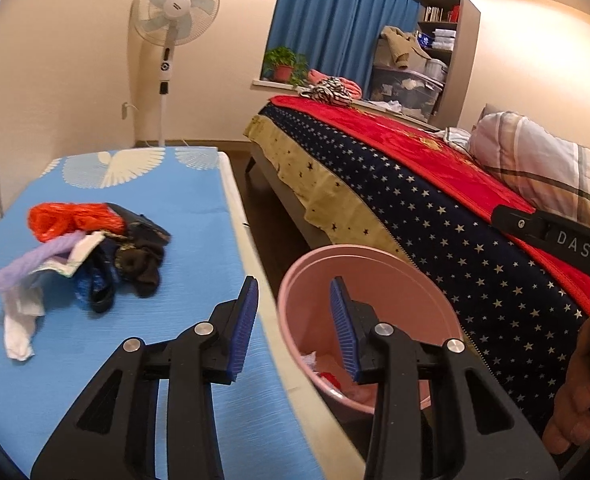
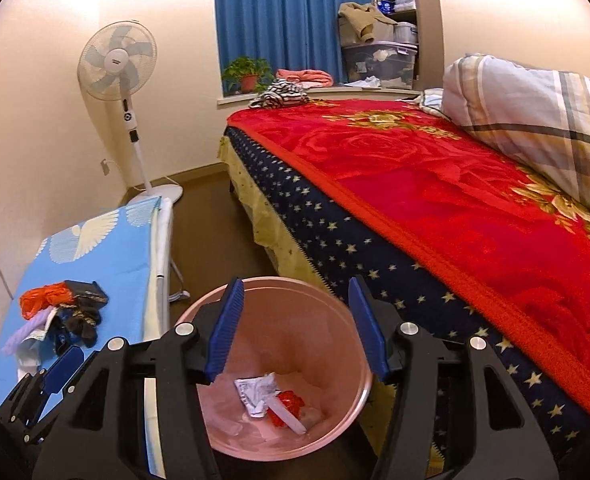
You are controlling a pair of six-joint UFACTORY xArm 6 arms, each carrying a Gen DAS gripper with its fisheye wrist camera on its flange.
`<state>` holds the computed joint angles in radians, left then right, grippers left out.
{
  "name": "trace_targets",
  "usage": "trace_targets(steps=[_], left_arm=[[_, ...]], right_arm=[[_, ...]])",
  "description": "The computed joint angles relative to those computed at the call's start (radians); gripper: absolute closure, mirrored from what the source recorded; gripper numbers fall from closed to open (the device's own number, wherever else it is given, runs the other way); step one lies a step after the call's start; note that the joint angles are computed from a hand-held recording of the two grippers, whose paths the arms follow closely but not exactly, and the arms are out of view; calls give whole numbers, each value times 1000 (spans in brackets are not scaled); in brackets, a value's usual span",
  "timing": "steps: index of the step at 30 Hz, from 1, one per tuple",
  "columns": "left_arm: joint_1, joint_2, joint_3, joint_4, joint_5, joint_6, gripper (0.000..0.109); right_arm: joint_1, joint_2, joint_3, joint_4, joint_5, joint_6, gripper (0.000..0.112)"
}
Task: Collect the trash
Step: 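Grasp the black patterned cloth with the right gripper while the left grasps white tissue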
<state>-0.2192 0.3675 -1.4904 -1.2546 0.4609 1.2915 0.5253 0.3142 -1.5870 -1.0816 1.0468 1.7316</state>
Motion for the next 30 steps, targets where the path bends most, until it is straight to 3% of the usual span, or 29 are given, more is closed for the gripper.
trace_targets(steps=[8, 18, 26, 30], left_arm=[[51, -28, 26, -58, -50, 55, 75], [111, 11, -9, -37, -120, -11, 75], [135, 87, -62, 44, -249, -168, 75], [158, 145, -84, 257, -336, -414, 75]], right_arm=[[17, 74, -93, -14, -78, -32, 59], [17, 217, -262, 13, -199, -101, 65], [0, 386, -454, 94, -306, -198, 66], [-8, 490, -582, 159, -343, -274, 66]])
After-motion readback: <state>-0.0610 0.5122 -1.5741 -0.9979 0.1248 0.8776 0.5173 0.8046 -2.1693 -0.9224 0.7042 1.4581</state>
